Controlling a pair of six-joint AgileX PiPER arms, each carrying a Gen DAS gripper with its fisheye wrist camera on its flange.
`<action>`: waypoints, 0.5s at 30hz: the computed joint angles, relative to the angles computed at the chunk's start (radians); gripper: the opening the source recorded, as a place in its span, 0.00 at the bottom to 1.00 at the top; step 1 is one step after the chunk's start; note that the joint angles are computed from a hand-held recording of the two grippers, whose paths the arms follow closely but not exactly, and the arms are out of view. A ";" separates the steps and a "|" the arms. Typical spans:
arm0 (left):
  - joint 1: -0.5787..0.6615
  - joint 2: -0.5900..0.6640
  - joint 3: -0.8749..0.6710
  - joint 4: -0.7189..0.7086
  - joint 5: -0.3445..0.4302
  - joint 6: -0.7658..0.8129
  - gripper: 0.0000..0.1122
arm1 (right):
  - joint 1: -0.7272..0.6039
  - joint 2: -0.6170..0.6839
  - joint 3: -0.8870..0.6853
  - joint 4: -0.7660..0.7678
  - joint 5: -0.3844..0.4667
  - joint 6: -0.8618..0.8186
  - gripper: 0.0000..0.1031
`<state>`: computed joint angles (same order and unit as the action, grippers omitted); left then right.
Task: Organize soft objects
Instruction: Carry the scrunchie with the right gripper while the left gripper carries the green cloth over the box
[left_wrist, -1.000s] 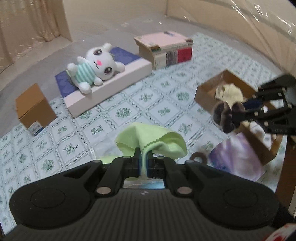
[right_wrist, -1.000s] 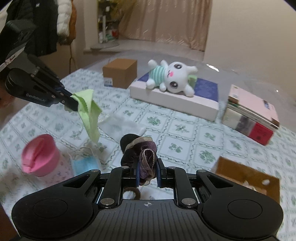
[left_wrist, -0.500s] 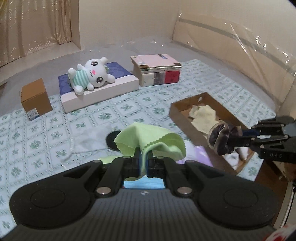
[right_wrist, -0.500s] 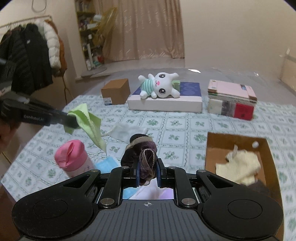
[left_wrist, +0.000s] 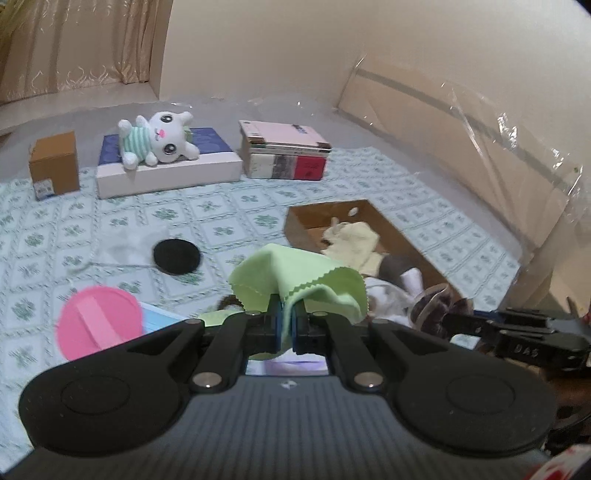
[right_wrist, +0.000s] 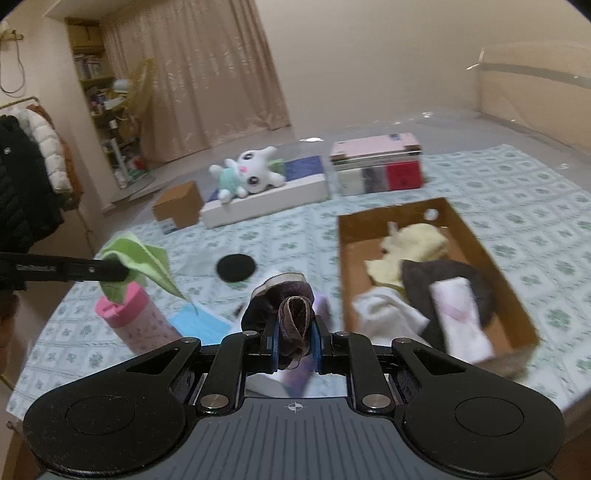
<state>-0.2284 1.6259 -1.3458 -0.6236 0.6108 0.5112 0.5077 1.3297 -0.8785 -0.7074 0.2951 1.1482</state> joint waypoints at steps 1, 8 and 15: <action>-0.015 -0.009 0.018 -0.018 -0.013 -0.006 0.04 | 0.004 -0.021 0.017 -0.019 0.016 0.016 0.16; -0.158 -0.009 0.049 0.030 -0.094 -0.123 0.04 | -0.033 -0.147 0.123 -0.106 0.054 0.105 0.16; -0.286 0.067 -0.002 0.097 -0.121 -0.227 0.04 | -0.153 -0.235 0.200 0.045 0.031 -0.068 0.16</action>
